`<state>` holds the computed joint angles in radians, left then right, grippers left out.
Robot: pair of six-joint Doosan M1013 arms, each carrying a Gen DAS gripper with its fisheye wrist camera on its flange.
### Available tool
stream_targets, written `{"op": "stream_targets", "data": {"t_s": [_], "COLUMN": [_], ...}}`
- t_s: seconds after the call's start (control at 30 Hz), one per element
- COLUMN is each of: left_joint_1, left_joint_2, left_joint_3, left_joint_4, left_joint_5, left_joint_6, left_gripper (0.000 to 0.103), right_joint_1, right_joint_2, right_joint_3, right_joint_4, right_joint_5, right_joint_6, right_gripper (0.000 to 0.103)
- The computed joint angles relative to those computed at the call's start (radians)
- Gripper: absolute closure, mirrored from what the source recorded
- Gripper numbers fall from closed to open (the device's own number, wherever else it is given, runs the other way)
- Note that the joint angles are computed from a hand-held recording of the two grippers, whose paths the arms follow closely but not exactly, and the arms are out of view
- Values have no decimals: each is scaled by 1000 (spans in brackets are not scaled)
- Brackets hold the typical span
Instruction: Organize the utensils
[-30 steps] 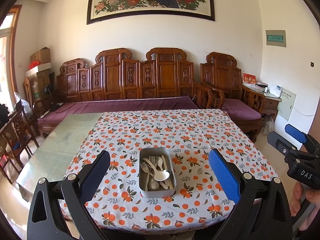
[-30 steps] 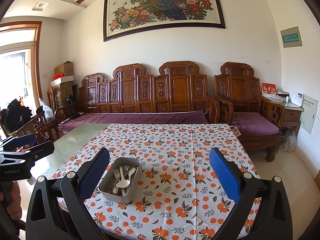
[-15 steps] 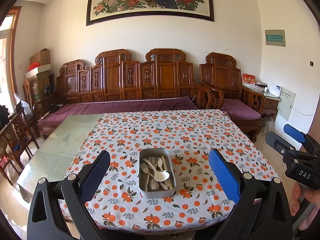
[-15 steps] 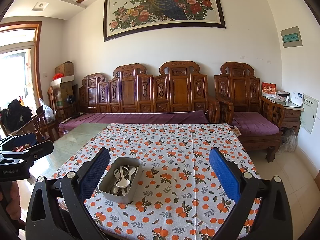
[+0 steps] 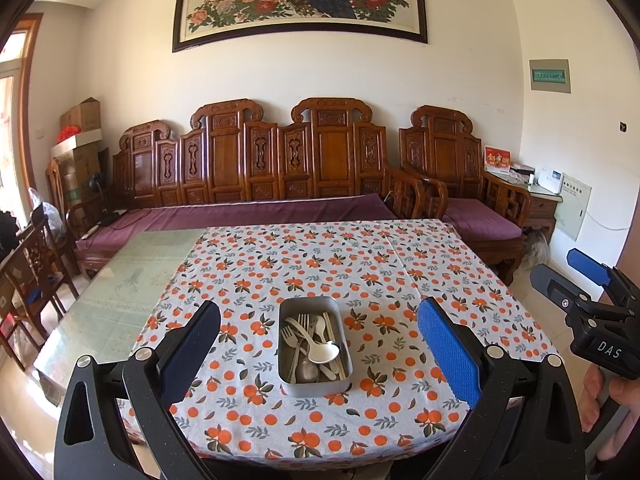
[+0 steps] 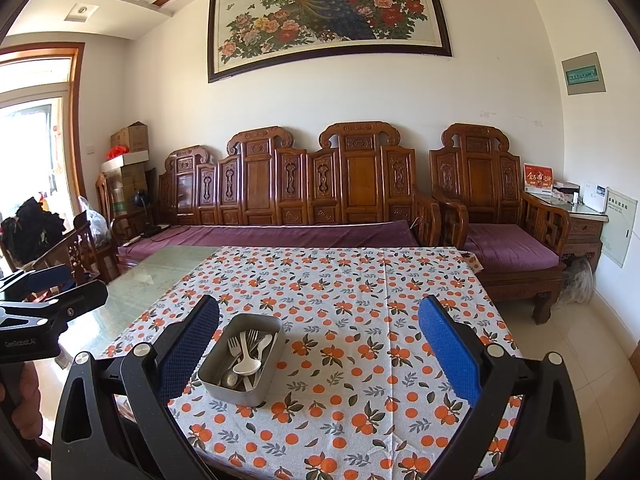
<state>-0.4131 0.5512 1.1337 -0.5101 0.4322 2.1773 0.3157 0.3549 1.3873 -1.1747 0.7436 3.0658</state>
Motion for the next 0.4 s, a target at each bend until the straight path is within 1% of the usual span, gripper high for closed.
{"op": "stream_targets", "data": {"t_s": [0.4], "left_joint_1": [-1], "left_joint_2": [4], "left_joint_3": [-7], "left_joint_4": [24], "left_joint_5": [7], "left_joint_6": [-22], "left_gripper": [8], "right_joint_1": [1], "right_joint_2": [0], "right_joint_3": [0], "right_joint_4": [1], "right_joint_5": [1], "right_joint_6": [0], "right_gripper": [3]}}
